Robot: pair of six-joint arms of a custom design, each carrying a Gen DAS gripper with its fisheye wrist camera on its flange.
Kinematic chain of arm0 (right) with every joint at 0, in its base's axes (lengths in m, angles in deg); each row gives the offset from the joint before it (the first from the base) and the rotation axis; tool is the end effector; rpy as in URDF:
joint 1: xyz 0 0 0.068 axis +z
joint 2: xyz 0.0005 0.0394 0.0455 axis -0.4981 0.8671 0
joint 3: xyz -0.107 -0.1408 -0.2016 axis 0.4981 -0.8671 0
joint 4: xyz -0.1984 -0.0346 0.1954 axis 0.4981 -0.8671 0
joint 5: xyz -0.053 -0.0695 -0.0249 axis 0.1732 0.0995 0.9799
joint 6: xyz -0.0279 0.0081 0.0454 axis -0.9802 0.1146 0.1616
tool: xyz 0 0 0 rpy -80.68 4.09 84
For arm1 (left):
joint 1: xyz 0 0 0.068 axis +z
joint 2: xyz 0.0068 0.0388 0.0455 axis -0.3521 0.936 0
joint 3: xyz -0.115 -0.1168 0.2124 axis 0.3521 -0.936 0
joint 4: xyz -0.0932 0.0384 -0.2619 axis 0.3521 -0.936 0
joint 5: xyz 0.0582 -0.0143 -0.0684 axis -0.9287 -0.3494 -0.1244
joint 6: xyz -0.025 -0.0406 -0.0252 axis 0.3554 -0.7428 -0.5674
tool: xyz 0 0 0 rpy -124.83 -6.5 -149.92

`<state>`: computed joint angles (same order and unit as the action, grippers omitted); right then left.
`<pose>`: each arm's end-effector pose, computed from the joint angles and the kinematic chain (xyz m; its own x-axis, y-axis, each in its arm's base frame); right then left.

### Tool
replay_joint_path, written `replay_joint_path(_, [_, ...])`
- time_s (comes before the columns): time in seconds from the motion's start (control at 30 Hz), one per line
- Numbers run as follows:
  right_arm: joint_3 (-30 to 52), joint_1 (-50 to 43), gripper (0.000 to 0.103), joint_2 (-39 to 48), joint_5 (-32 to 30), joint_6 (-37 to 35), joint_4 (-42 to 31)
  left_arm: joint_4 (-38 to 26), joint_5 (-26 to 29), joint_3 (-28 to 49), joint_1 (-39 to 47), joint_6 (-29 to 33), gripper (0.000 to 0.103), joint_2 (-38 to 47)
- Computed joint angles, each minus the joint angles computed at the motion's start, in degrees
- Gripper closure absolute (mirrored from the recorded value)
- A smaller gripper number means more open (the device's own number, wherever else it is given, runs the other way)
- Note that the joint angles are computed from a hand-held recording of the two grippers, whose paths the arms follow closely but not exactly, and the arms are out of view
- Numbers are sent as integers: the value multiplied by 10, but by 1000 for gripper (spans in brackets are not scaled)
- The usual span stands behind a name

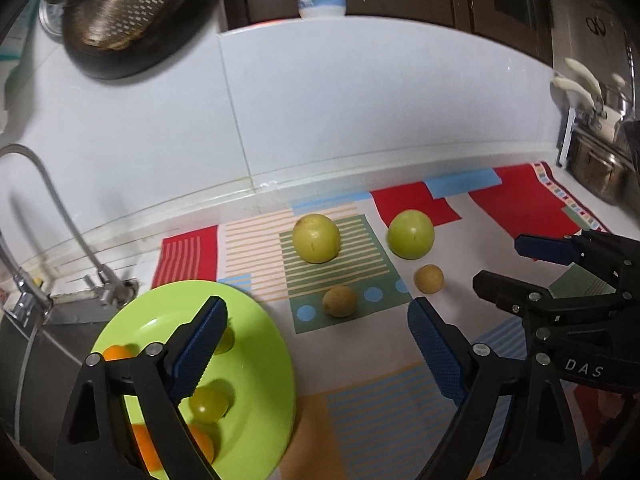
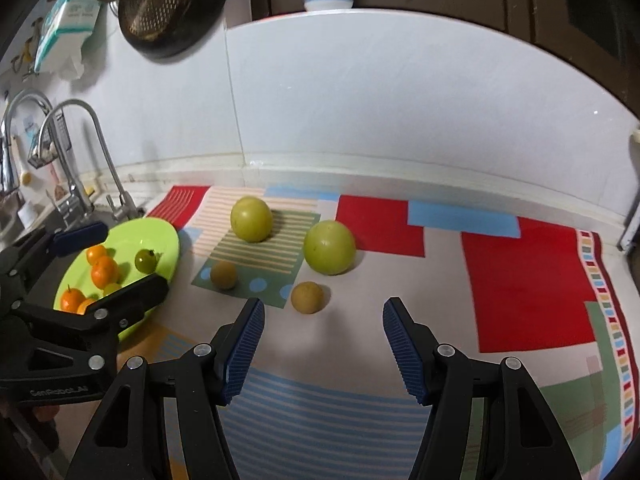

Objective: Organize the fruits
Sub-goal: 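Move both open tools back toward the brown round fruits on the cloth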

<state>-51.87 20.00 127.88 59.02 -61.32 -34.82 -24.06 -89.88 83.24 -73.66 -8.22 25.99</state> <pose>0.1557 0.1632 0.0944 -0.6491 -0.1443 -0.7469 -0.2719 0.9610 0.0506 0.1524 -0.1689 0.0872 -0.5983 0.2218 -0.7699 0.2021 0.9716 0.1229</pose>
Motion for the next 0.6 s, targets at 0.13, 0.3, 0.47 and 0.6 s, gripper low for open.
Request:
replay_joint_path(0.13, [18,-24,41,63,-35,-25,38,42,46,19,40,26,22,63])
replay_joint_path(0.3, [49,-51,47,131,-80,-49,64,63,86,46,71,47,33,118])
replay_joint_path(0.47, [76,-80,54,183,-120,-60,83,66,122,75,99,59,44,161])
replay_joint_path(0.6, [91,-88,59,208,-138,-65,91,63,146,96,113,56,50,188])
